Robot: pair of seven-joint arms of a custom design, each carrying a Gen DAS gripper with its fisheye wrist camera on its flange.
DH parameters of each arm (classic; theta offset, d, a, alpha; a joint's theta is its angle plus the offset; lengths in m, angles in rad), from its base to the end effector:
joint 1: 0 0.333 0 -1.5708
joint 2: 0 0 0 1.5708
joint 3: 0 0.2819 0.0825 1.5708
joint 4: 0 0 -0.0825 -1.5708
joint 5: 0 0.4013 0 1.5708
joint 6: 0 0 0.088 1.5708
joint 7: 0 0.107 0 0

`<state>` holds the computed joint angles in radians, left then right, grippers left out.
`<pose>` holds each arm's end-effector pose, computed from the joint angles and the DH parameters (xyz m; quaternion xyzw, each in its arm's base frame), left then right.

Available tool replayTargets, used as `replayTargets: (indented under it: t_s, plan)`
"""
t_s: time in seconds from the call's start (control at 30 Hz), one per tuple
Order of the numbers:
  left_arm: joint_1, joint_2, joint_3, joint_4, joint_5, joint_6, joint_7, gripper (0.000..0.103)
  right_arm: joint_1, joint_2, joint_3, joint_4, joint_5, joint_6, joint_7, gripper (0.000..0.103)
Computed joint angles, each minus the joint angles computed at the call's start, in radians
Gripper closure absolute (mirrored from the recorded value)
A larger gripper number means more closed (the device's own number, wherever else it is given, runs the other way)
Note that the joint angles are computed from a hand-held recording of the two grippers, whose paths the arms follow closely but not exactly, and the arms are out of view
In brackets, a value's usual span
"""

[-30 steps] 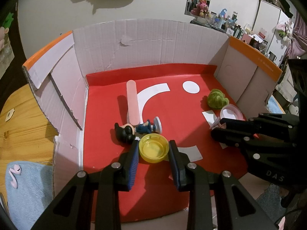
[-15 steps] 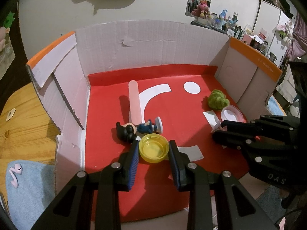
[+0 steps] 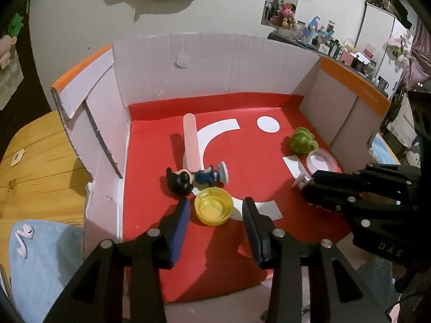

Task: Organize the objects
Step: 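Open the left tool to release the lid while the right tool releases the capsule figure, then withdraw both open tools up and out of the box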

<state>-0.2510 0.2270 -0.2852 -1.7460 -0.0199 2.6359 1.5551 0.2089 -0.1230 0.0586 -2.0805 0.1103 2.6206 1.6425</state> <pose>0.5914 -0.3343 0.4834 -0.4905 0.8060 -0.3052 0.1290 0.5648 0.1533 0.5176 -0.7074 0.6265 -0.1567 0.2873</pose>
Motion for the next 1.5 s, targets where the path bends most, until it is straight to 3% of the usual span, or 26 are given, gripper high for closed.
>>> replayTargets:
  t_s: [0.4, 0.53, 0.9, 1.03, 1.2, 1.23, 1.33, 1.5]
  plan:
    - [0.001, -0.047, -0.002, -0.055, -0.016, 0.024, 0.001, 0.06, 0.005, -0.027, 0.006, -0.03, 0.004, 0.012, -0.004, 0.079]
    - [-0.003, -0.071, 0.002, -0.085, -0.016, 0.047, -0.006, 0.048, 0.005, -0.036, 0.007, -0.041, 0.004, 0.02, -0.001, 0.079]
    - [-0.008, -0.118, 0.01, -0.144, -0.026, 0.064, -0.012, 0.047, 0.003, -0.063, 0.015, -0.068, -0.012, 0.029, 0.012, 0.078]
    - [-0.01, -0.142, 0.014, -0.173, -0.029, 0.084, -0.017, 0.041, 0.003, -0.071, 0.018, -0.077, -0.017, 0.034, 0.019, 0.078]
    - [-0.011, -0.165, 0.018, -0.197, -0.045, 0.096, -0.007, 0.041, 0.002, -0.077, 0.022, -0.083, -0.023, 0.039, 0.028, 0.077]
    - [-0.012, -0.167, 0.019, -0.198, -0.043, 0.095, -0.008, 0.041, 0.002, -0.08, 0.022, -0.086, -0.024, 0.04, 0.029, 0.073]
    - [-0.015, -0.171, 0.022, -0.202, -0.043, 0.094, -0.008, 0.041, 0.01, -0.086, 0.02, -0.093, -0.005, 0.052, 0.013, 0.048]
    - [-0.016, -0.178, 0.023, -0.21, -0.045, 0.098, -0.009, 0.041, 0.005, -0.096, 0.032, -0.099, -0.037, 0.056, 0.031, 0.047]
